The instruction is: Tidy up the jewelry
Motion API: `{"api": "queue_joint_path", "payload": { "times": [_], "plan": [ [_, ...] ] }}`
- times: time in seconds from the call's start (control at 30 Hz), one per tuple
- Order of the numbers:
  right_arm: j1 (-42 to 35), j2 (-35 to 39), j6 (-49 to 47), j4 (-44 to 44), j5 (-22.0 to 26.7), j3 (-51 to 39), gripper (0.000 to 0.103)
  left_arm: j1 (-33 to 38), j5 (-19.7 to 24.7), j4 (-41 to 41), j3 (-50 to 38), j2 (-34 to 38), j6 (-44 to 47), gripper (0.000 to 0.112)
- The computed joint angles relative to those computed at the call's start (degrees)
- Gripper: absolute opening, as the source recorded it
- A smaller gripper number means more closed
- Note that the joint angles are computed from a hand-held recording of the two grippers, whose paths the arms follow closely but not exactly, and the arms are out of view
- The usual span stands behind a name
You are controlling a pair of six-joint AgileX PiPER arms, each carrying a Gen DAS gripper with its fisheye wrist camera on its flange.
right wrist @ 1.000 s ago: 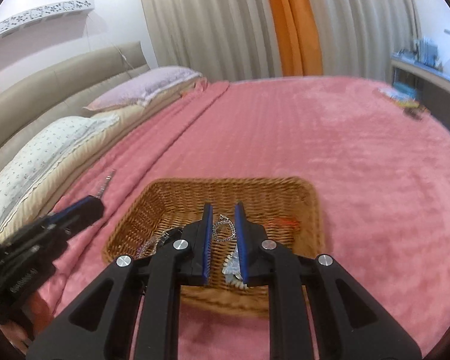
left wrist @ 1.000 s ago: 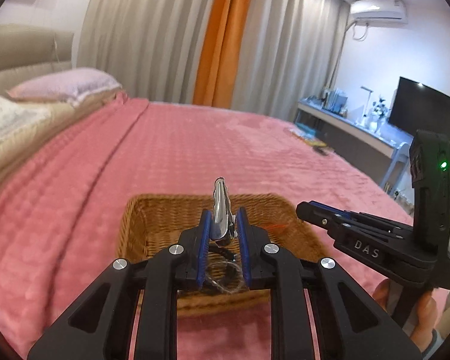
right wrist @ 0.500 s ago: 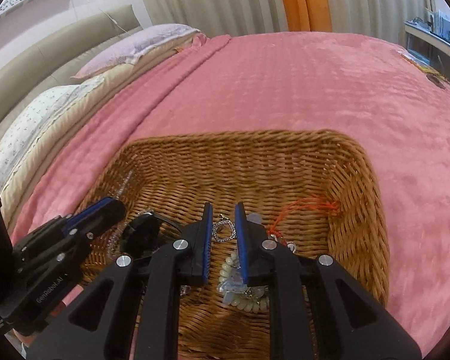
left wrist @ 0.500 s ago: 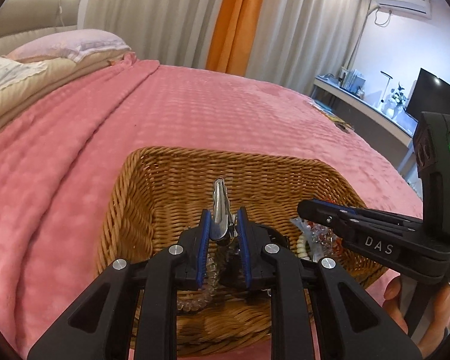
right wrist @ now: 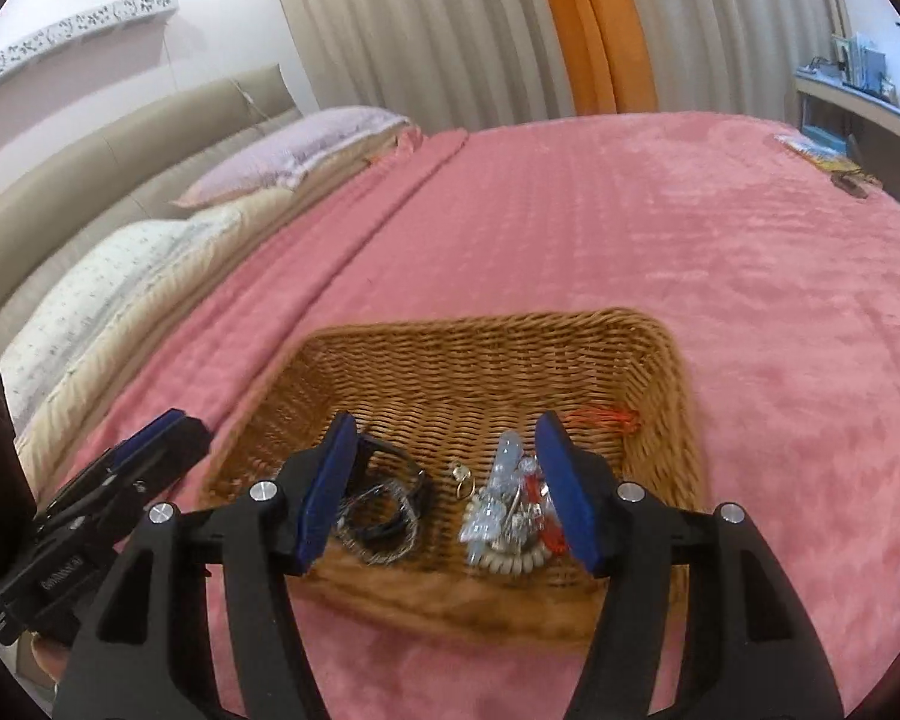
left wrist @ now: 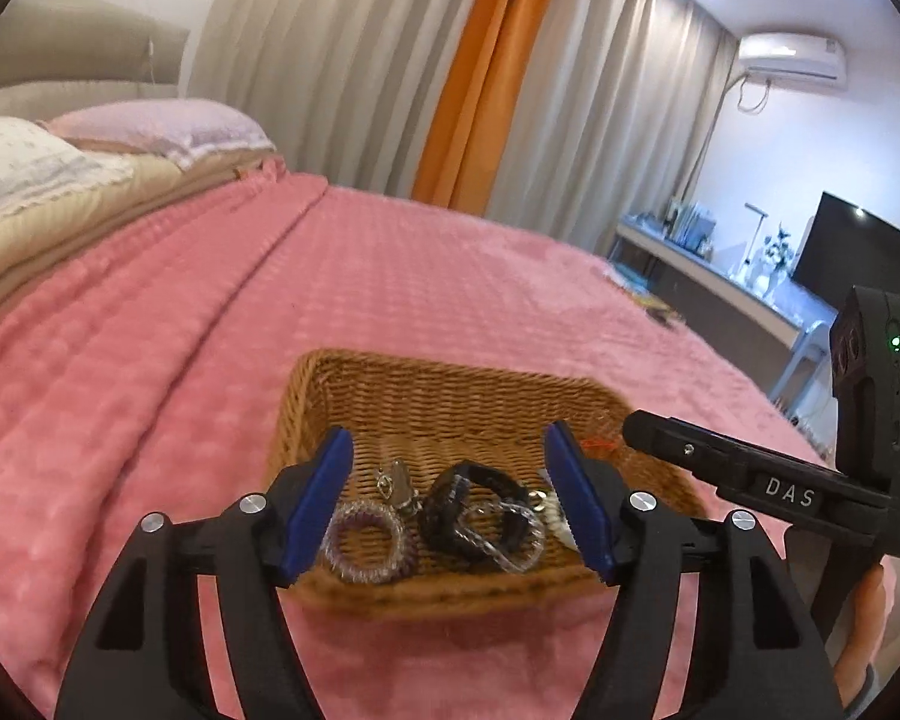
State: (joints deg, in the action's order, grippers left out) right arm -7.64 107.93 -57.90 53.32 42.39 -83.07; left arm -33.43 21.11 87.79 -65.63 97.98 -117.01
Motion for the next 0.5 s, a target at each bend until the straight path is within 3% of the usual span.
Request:
{"api": "queue_joint_path", "payload": {
  "times": [0.1,0.23,0.3,0.43,0.5],
  "plan": [
    [-1.7,-6.24,-4.53,3.16,-0.96,6.66,0.058,-3.55,3.78,2.51,3.67,-4.51,-2.45,0.065],
    [-5.3,-15.84,-13.17,9.26,-2.05,17.0,0.06,-9.0,9.31,-0.2,6.79,-10.26,0.95,0.067],
    [-6.84,-21.01,-17.76,12.74,-3.74,22.51,0.071,-12.35,12.35,0.23,8.74,-12.78,0.13,0.07],
    [-8.92,-31.44,-28.67,20.54,-8.86,33.27,0.08,-21.35,21.58,-1.51,11.17,-16.0,1.87,0.071],
    [-10.58,-35.67,-33.78,24.38,-9.06,37.37,0.085,-25.77,25.88,-2.52,11.66,-16.65,2.61,0.071]
  ]
}}
